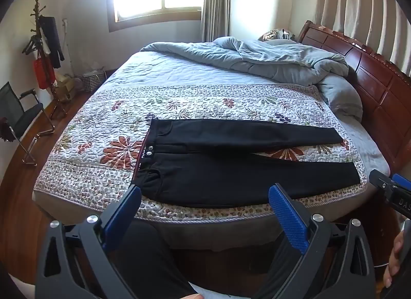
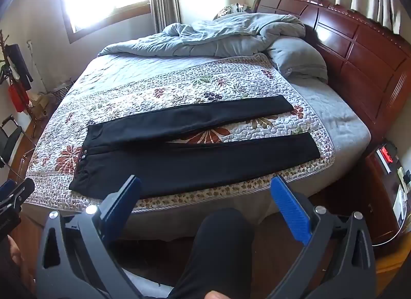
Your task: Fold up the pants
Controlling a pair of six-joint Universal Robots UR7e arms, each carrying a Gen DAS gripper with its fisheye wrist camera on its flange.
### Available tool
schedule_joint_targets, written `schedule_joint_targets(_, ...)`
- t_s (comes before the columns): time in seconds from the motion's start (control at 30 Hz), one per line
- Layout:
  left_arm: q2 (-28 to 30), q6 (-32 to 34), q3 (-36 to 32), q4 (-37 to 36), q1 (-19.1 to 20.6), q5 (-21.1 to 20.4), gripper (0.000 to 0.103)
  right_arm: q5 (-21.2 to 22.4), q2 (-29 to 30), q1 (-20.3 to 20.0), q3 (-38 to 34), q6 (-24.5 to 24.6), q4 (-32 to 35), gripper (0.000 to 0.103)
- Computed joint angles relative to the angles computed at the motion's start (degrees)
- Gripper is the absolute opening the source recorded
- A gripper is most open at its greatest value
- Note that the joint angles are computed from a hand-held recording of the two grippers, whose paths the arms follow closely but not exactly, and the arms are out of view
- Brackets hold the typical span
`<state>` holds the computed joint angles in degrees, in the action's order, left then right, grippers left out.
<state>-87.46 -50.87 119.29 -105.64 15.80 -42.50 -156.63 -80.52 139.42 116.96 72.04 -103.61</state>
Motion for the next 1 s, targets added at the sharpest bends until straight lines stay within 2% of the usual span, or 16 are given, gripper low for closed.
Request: schedule_joint_targets(1.0,0.04,0.17,-0.03,0.33,-0.09,0.43,0.099,0.42,-0.22,0.22,-0.27,0.76,0.87,0.100)
